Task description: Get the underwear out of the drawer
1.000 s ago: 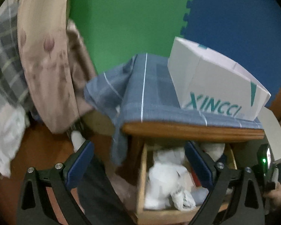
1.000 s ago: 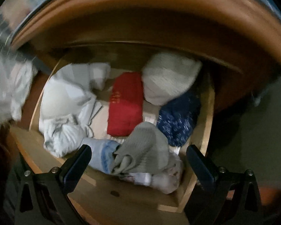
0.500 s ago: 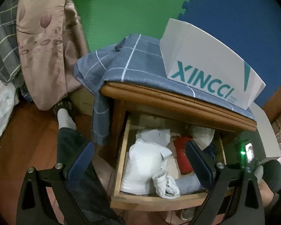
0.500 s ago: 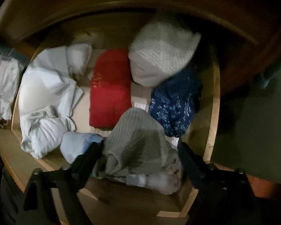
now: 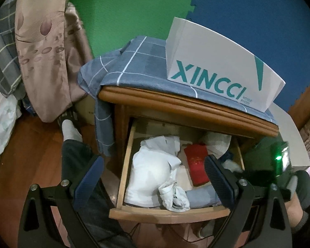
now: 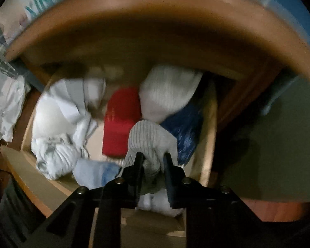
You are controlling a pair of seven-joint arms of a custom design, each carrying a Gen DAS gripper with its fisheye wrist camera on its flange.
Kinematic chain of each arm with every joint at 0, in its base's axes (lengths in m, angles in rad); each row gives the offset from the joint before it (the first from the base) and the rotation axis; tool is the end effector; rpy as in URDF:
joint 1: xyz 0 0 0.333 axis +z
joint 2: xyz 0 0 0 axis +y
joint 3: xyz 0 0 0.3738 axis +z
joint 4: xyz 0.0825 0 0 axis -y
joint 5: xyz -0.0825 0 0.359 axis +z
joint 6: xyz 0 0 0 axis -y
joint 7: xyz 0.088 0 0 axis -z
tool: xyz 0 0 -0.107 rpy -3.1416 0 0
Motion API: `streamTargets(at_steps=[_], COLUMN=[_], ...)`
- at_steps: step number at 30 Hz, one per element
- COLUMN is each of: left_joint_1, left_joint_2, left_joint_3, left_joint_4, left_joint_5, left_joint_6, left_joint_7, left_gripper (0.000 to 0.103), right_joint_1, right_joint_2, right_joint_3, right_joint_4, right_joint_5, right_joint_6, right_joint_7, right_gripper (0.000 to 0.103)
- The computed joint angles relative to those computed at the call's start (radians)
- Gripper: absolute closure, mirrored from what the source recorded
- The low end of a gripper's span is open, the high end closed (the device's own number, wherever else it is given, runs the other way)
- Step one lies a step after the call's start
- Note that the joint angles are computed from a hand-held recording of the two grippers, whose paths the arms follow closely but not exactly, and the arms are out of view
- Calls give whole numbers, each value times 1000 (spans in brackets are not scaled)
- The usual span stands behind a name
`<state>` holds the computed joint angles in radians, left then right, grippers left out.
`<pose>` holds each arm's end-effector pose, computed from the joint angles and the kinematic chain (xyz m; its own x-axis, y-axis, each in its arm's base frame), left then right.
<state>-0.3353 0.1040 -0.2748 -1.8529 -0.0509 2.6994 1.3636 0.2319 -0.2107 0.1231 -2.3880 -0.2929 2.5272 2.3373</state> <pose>0.5147 -0.3468 0.6203 -0.4112 -0.8864 0.2128 -0.7395 0.1878 -0.6464 0.4328 0.1670 0.5074 -0.1927 -0.9810 -0.0243 -0.8964 0.1861 -0.4022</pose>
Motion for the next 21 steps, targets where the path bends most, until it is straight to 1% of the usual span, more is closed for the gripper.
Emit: streamTargets(at_steps=[1,3,4,6,9,12,15,17,21], left_joint_1=[-2,-10,-12,-19,-33,-44,-51,-55,-63], left_joint_2=[1,3,2,-1,-6,-8,-7,-8,0], left_joint_3=[0,-2,-3,-8,-10,-13,-17,-19,-27], left_joint_4=[0,2,1,-1,-1,-2,-2,-7,-10], left_joint_5=[6,24,27,33,68,97,102,106,95], left_joint_6=[-1,-11,-13,-16,-19,-22,-21,-18,-18], left_joint_7=[-3,-12,-13,-10,-17,-21,-15,-10,13], left_gripper=[7,7,7,7,7,7,7,7,7], right_joint_1=[-5,-28,-32,-50,-66,-68,-66,-64,-75], right_joint_2=[-9,-39,-53,-72,-97,-131,-178,-221,-287], right_joint_3=[0,28,30,56,80,83,90,89,104], right_joint_4=[-1,-6,-7,-6,3,4,-6,-17,-15], right_joint_5=[-13,-102,-123,-200,-294,-338,-342,-321,-287], right_joint_6=[10,16,13,5,0,6,6,11,-25], right_joint_7=[6,58,61,102,144,153,167,171,154], right_gripper=[84,84,84,84,84,84,84,84,84])
